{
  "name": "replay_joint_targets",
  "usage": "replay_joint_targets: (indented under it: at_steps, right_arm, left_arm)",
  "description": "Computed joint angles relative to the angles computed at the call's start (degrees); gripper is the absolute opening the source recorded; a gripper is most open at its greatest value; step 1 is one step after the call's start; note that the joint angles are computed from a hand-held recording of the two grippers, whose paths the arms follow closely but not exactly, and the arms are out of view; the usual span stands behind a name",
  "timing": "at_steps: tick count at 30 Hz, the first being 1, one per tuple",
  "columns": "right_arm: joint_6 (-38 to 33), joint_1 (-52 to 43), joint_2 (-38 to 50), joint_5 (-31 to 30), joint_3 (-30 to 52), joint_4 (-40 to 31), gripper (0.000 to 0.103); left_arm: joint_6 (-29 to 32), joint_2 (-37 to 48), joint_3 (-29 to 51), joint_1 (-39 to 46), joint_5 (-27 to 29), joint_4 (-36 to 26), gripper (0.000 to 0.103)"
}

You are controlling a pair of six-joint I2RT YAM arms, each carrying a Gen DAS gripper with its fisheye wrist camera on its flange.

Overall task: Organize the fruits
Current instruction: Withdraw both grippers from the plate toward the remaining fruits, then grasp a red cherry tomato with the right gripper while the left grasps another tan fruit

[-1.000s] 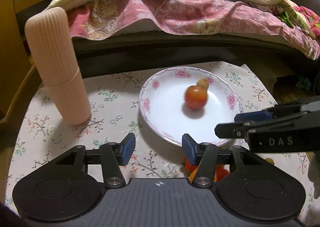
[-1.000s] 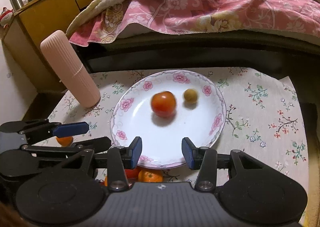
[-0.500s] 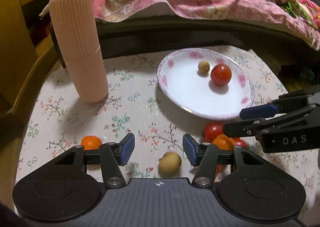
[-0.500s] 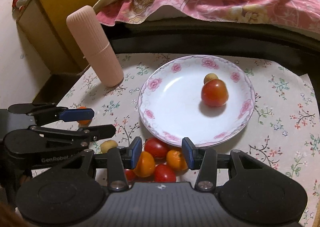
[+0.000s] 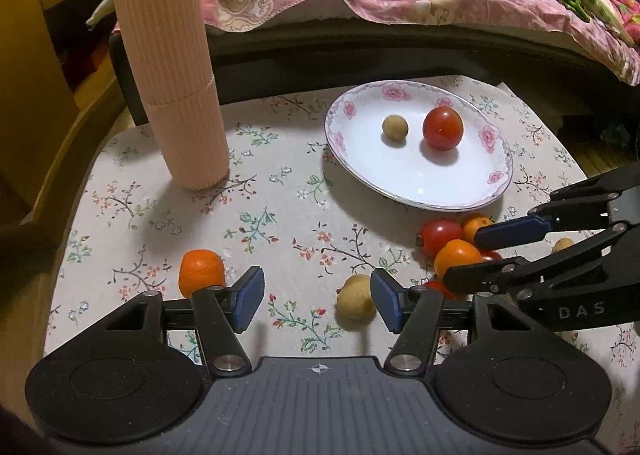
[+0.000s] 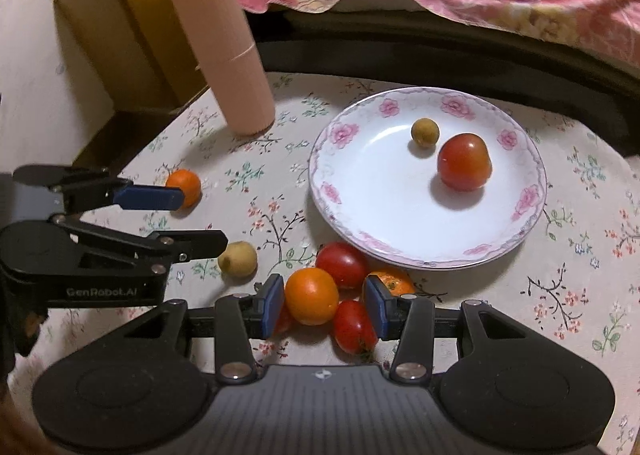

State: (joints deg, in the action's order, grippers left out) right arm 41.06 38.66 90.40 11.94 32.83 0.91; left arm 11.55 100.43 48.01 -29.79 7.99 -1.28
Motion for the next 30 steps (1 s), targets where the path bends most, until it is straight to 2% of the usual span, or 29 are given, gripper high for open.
replay_joint_targets:
  at_steps: [2,8,11,13,19,23,27,30]
  right_arm:
    - [0.1,-0.3,0.7,-1.4,0.2,0.3,0.046]
    - [-0.2,-0.2,1.8,-0.5,0.5,1.3,0.046]
    - [-0.3,-0.5,1.3,-0.9,0.7,0.5,0.040]
    - [0.0,-0.4,0.5,-1.4,0.1,0.6,0.032]
    - [2.1,2.1,-3.5,-0.9,-2.4,-0.6,0.022]
    - [4.3,4.4,-7.0,0.1,-4.2,-2.4,0.022]
    - [6.2,4.7,-10.2,-0.6,-6.3,-3.0,0.022]
    - [6.1,3.9,-12.9,-1.5,-8.6,-3.8,0.022]
  left_arm:
    - [-0.1,-0.1,-0.1,0.1,0.1,0.2,0.068]
    - [0.5,0.7,0.3,-0.2,0.5,-0.3,0.068]
    - [1.7,0.9,0.0,-0.7,0.7,-0.2,0.068]
    - [3.3,1.0,-0.5,-1.5,0.7,0.0,0.069]
    - [5.3,3.2,-0.9,-4.1,-1.0,1.2,0.069]
    - [4.8,3.9,-0.1,-5.2,-1.8,2.2,0.067]
    - [4.3,4.9,1.3,-5.9,-1.7,0.9,0.059]
    - [5.3,4.6,0.5,-6.5,-2.3,1.1,0.059]
